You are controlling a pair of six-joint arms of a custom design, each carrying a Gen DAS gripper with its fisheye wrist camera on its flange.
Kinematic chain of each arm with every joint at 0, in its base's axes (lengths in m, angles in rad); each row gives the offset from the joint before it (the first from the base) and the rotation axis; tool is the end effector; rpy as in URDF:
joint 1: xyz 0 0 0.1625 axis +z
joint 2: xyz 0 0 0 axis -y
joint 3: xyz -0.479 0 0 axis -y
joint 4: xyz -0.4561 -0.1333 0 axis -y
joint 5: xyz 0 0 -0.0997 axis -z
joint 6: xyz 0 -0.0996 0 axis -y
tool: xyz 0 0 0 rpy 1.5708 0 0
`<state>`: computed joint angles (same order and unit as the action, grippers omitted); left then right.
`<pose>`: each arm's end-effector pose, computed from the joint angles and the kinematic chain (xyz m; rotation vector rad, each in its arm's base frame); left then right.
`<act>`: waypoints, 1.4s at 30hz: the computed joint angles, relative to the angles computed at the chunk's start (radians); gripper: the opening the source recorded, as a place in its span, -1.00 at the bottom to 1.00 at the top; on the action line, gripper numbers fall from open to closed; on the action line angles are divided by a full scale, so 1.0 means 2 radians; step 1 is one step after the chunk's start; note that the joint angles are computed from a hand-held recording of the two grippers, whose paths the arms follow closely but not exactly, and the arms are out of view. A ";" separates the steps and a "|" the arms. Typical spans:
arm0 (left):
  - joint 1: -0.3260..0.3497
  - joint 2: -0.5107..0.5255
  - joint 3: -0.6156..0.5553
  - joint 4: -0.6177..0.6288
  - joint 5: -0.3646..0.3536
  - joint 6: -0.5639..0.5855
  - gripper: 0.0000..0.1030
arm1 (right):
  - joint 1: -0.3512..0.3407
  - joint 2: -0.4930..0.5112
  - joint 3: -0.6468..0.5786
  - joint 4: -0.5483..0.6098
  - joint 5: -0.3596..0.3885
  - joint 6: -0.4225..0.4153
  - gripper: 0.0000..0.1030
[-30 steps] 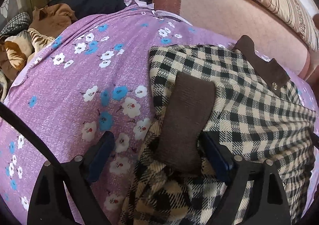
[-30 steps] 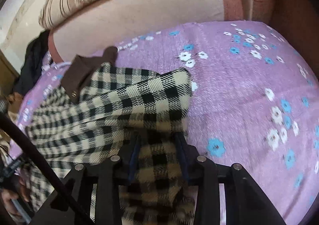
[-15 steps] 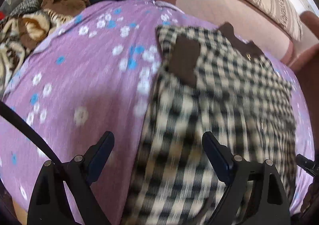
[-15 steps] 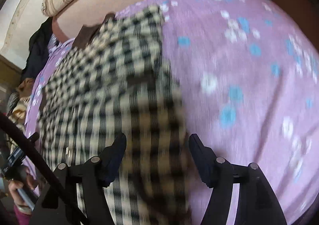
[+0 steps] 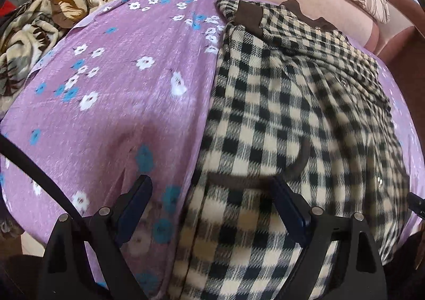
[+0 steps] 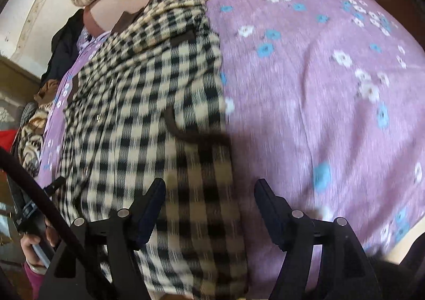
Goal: Fold large clothes
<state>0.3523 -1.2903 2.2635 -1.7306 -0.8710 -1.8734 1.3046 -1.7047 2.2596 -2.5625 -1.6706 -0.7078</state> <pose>-0.3095 -0.3242 0.1209 -0.3808 2.1982 -0.7804 -0.0009 -0.4724 0.3493 0.5851 -2.7488 0.4855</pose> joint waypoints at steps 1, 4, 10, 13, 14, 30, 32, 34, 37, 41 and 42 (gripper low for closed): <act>-0.003 0.000 0.000 0.002 -0.001 -0.002 0.72 | -0.002 -0.004 0.003 0.005 0.002 -0.006 0.44; -0.014 -0.003 0.007 0.006 -0.009 -0.013 0.72 | -0.006 -0.015 0.012 0.014 -0.001 -0.021 0.47; -0.026 -0.007 0.013 0.013 -0.017 -0.021 0.72 | -0.012 -0.030 0.028 0.033 -0.017 -0.052 0.52; -0.031 -0.006 0.015 0.014 -0.022 -0.022 0.72 | -0.018 -0.036 0.029 0.048 -0.018 -0.061 0.53; -0.031 -0.005 0.014 0.014 -0.023 -0.022 0.72 | -0.021 -0.038 0.029 0.054 -0.016 -0.062 0.53; -0.064 -0.045 0.050 -0.039 -0.077 -0.014 0.72 | -0.026 -0.046 0.038 0.051 -0.008 -0.082 0.44; -0.066 -0.046 0.053 -0.045 -0.082 -0.011 0.72 | -0.023 -0.048 0.042 0.047 -0.010 -0.102 0.22; -0.068 -0.047 0.055 -0.053 -0.087 -0.005 0.72 | -0.022 -0.051 0.042 0.054 -0.007 -0.115 -0.03; -0.075 -0.049 0.060 -0.066 -0.088 0.000 0.71 | -0.019 -0.054 0.043 0.053 -0.010 -0.130 -0.30; -0.086 -0.060 0.065 -0.068 -0.071 -0.015 0.63 | -0.018 -0.061 0.038 0.071 0.001 -0.130 -0.33; -0.087 -0.063 0.067 -0.072 -0.067 -0.016 0.62 | -0.016 -0.059 0.038 0.072 -0.001 -0.125 -0.33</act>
<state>0.1779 -1.4167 2.3980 -1.8740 -1.0051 -1.9058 1.2725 -1.8235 2.3351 -2.4188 -1.6717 -0.9578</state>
